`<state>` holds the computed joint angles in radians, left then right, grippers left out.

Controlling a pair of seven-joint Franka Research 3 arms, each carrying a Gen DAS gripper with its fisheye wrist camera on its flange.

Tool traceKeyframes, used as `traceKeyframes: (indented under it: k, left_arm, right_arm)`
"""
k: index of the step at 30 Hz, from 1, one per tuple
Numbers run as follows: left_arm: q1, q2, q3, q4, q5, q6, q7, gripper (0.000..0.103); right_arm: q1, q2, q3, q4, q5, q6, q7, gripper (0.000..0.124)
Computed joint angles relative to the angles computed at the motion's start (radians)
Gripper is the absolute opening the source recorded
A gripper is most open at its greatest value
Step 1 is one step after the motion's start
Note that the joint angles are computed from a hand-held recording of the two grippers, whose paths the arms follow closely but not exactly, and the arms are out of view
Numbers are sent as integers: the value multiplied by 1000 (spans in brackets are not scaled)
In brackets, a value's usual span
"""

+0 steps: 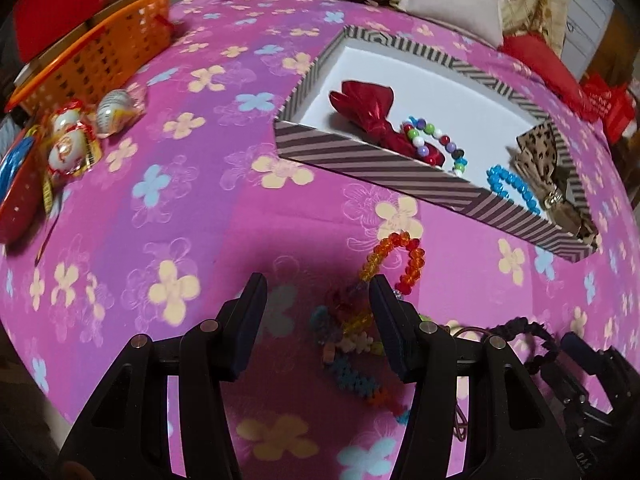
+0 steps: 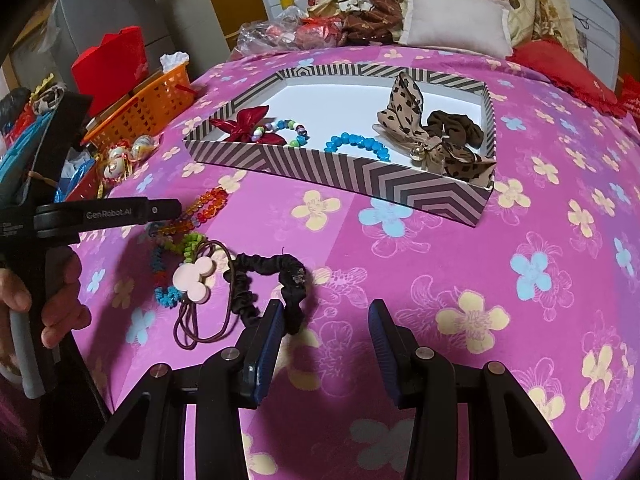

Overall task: Organize jewelry
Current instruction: 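Withdraw both tools from the tray toward the jewelry on the bedspread, then grasp the orange bead bracelet with the left tool while the right tool grasps the black hair tie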

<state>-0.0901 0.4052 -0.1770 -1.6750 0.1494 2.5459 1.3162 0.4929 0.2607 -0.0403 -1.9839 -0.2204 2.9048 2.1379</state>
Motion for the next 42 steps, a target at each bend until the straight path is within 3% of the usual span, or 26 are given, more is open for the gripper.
traceKeyframes:
  k: [12, 13, 17, 21, 26, 36, 42]
  left_arm:
    - [-25, 64, 16, 73, 66, -27, -23, 52]
    - [-25, 66, 16, 74, 67, -24, -23, 49]
    - [-14, 65, 6, 67, 57, 2, 2, 24]
    - [6, 70, -7, 68, 17, 19, 25, 9]
    - [42, 63, -32, 47, -60, 48, 63, 8]
    - [78, -37, -37, -41, -139, 101, 92, 8]
    - [90, -114, -43, -96, -194, 133, 131, 8]
  right_arm:
    - [4, 49, 0, 56, 22, -7, -54, 42]
    - [9, 53, -6, 60, 19, -4, -53, 42]
    - [19, 65, -17, 67, 24, 17, -52, 42]
    - [20, 69, -14, 68, 39, 26, -79, 27]
    - [30, 66, -20, 68, 44, 25, -101, 10]
    - [78, -13, -79, 16, -75, 88, -3, 8]
    - [75, -47, -82, -3, -157, 100, 77, 8]
